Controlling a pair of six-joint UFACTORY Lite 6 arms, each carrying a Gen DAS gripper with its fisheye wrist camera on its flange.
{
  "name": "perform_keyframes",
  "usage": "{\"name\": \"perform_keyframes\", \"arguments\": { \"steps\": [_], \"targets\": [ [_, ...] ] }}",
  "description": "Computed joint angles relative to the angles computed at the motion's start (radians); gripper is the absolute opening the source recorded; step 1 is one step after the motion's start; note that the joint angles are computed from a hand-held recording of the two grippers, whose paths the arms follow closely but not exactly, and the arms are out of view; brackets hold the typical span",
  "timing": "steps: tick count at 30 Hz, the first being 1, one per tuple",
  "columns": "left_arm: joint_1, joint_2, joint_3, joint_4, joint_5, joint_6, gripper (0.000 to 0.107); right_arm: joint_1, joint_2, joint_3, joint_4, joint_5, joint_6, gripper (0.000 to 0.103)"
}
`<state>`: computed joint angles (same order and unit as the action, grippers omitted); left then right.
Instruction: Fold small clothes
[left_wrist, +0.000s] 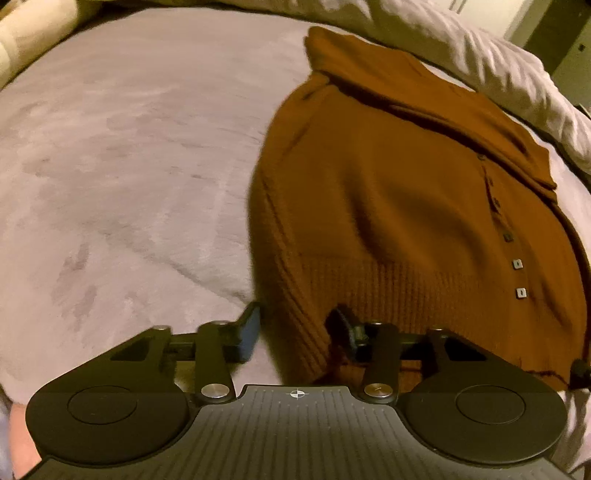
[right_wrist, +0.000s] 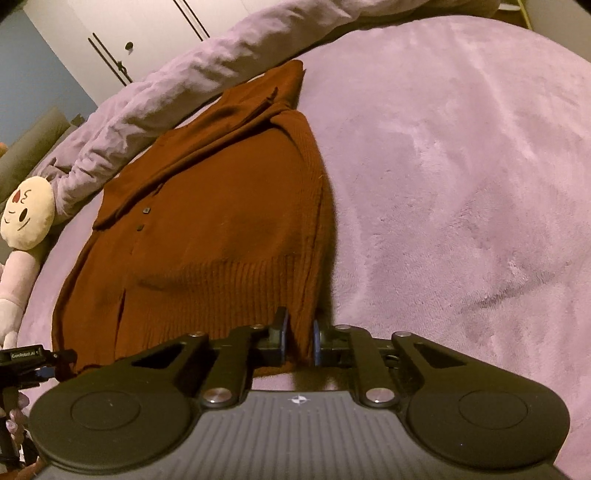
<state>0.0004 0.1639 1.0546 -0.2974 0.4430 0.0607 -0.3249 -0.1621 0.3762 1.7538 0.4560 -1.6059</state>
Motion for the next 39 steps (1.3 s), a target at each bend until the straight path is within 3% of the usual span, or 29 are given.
{"name": "perform_keyframes", "arguments": {
  "steps": [3, 4, 7, 14, 18, 23, 29, 32, 36, 39],
  "targets": [
    [0.026, 0.025, 0.031, -0.084, 0.038, 0.098, 0.025, -0.025, 0.023, 0.019, -0.046, 0.027, 0.041, 0.012],
    [0.044, 0.036, 0.044, -0.138, 0.062, 0.156, 0.012, -0.041, 0.035, 0.027, -0.063, 0.044, 0.052, 0.012],
    [0.088, 0.068, 0.098, -0.229, 0.135, 0.264, 0.01, -0.11, 0.092, 0.066, -0.147, 0.135, 0.1, 0.006],
    [0.195, 0.103, 0.259, -0.506, 0.272, 0.447, 0.009, -0.27, 0.255, 0.22, -0.239, 0.421, 0.275, 0.006],
    [0.194, 0.196, 0.439, -0.532, 0.272, 0.401, 0.009, -0.228, 0.295, 0.322, -0.185, 0.458, 0.318, 0.006],
    [0.133, 0.361, 0.685, -0.392, 0.181, 0.252, 0.008, -0.086, 0.362, 0.504, -0.09, 0.345, 0.294, 0.006],
    [0.026, 0.527, 0.865, 0.019, 0.066, -0.059, 0.008, 0.101, 0.492, 0.715, 0.058, 0.049, 0.099, 0.006],
    [0.003, 0.599, 0.93, 0.146, 0.075, -0.169, 0.01, 0.163, 0.561, 0.797, 0.144, -0.068, -0.032, 0.006],
    [-0.018, 0.584, 0.866, 0.311, 0.019, -0.287, 0.031, 0.194, 0.616, 0.846, 0.181, -0.174, -0.103, 0.011],
    [0.005, 0.523, 0.769, 0.276, -0.052, -0.207, 0.043, 0.18, 0.587, 0.784, 0.389, -0.159, -0.327, 0.027]
  ]
}}
